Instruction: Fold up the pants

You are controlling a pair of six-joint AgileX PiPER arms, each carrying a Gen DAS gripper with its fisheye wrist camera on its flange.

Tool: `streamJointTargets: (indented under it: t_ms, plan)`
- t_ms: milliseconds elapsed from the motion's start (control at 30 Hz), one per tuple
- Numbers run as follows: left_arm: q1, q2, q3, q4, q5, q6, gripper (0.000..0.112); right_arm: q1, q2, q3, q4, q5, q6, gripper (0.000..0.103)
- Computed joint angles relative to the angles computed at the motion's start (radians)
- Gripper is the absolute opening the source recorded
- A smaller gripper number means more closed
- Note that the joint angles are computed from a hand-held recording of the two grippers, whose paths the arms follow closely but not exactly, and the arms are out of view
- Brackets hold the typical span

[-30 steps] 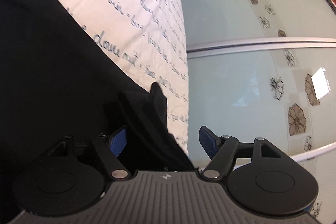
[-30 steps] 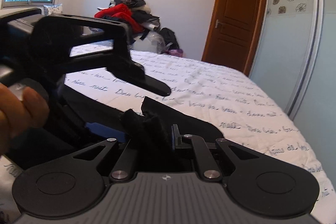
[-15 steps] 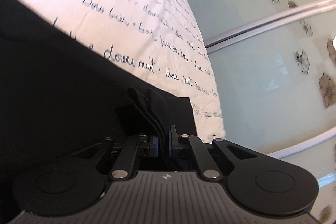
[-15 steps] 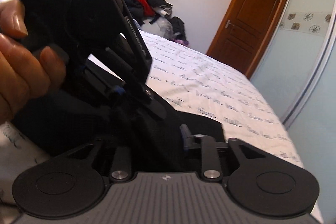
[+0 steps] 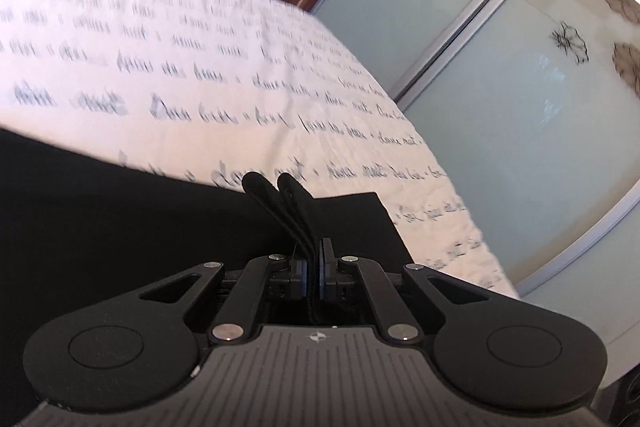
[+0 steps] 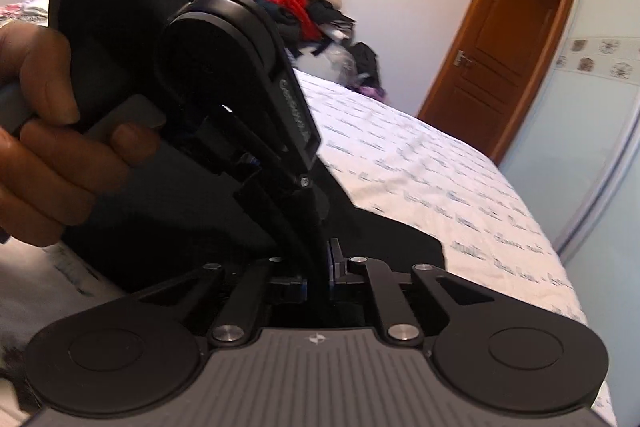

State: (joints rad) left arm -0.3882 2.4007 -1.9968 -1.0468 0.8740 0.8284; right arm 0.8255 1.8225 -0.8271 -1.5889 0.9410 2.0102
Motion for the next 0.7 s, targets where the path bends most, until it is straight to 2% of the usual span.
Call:
streamJointTargets:
  t_ms: [100,333,700]
  plan:
    - [0.022,-0.028,0.041,0.014,-0.021,0.040,0.008,-0.011,0.014,-0.017,-0.031,-0.065,0.003,0.009]
    - [0.094,-0.056,0.107,0.021,-0.046,0.105,0.008,-0.012,0.052,-0.086,-0.077,-0.157,-0.017,0.009]
    - [0.174,-0.074,0.119,0.036,-0.073,0.172,0.008,-0.023,0.104,-0.176,-0.147,-0.265,-0.029,0.009]
